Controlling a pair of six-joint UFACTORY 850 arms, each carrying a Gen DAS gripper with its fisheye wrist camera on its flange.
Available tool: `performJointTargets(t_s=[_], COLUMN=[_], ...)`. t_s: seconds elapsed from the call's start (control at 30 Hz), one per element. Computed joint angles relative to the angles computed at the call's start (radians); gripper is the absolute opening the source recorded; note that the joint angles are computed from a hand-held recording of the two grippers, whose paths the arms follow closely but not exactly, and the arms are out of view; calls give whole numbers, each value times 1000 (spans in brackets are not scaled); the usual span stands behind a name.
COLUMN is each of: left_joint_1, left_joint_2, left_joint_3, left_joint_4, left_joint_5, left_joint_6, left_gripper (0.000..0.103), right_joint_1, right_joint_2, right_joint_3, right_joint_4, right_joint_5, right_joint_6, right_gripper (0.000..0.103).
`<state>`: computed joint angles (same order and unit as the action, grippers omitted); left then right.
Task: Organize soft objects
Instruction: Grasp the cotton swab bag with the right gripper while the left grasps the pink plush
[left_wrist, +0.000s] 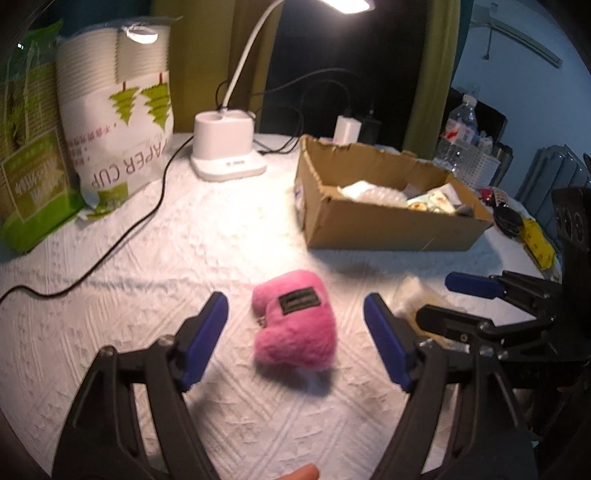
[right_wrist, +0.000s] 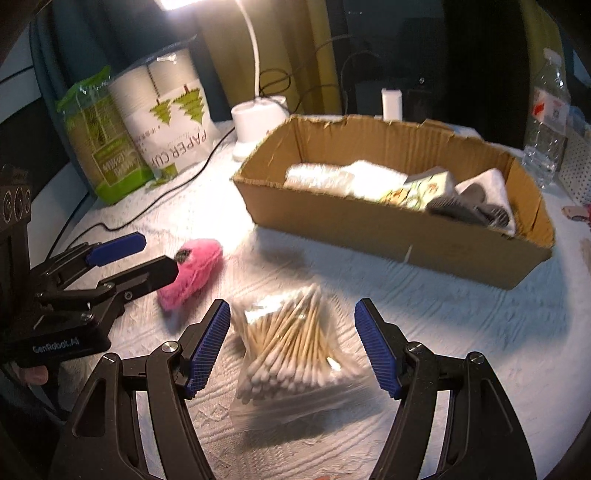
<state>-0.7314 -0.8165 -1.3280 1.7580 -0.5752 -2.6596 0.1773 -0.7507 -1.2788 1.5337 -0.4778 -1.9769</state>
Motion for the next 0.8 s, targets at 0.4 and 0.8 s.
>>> performJointTargets(t_s=[0.4,0.8], left_joint_1=[23,24], left_joint_2=[-45,-64], left_joint_3=[-53,-91], left_joint_4=[-102,-140], left_joint_5=[64,94], left_joint_6=[114,216], left_gripper=[77,47], right_joint_1=[8,2], right_joint_2=[-38,-23], right_joint_3=[-28,-13], right_joint_4=[-89,-59], right_joint_5=[20,21], right_joint_6=[69,19], right_gripper=[73,51])
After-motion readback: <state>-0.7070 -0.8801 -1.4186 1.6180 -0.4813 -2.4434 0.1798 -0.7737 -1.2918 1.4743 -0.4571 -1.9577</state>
